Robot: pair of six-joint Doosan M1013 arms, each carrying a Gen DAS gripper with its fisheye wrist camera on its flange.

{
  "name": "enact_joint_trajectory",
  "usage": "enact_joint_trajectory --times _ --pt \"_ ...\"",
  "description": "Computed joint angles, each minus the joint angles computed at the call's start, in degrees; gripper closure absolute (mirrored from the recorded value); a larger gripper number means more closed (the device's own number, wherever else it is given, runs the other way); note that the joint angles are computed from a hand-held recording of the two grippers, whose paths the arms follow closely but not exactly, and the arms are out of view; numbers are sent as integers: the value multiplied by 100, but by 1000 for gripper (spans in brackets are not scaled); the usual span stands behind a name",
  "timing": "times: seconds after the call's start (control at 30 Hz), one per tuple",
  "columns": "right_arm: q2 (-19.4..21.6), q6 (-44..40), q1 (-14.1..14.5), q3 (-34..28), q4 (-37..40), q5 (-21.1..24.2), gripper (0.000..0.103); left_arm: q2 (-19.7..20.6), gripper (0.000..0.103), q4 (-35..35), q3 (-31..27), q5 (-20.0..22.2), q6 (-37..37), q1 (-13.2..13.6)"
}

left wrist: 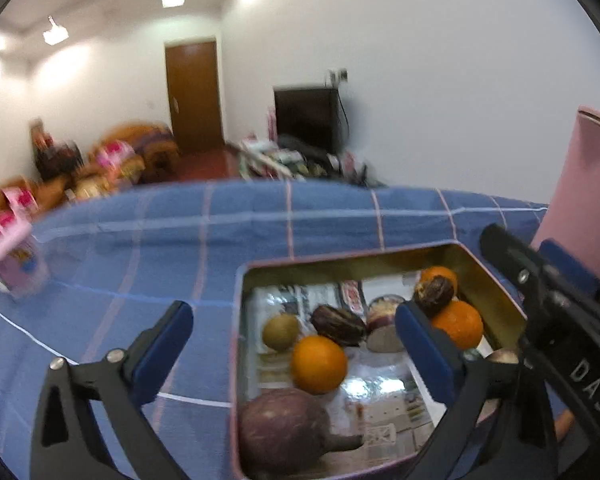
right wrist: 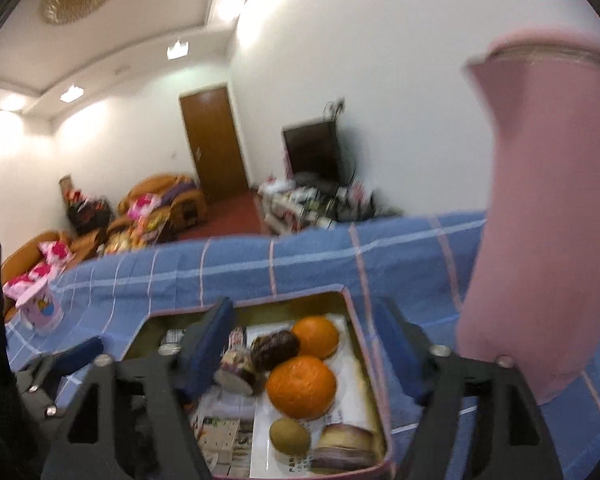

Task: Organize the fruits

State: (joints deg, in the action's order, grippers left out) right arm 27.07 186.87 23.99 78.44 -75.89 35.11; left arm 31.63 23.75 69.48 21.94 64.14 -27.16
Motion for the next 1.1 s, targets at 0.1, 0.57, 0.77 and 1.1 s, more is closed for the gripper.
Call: enact_joint_trajectory --times 0.1,0.57,0.77,1.1 --pt "-21 191 129 61 -480 371 27 -158 0 863 303 -376 -732 -29" --pt "-228 561 550 455 -1324 1105 26 -645 0 4079 1169 -870 -4152 7" --pt "-275 797 615 555 -1535 1274 26 -754 0 5299 1379 -945 -5398 15" --pt "-311 934 664 619 -1599 1432 26 -778 0 5690 1432 -898 -5763 1"
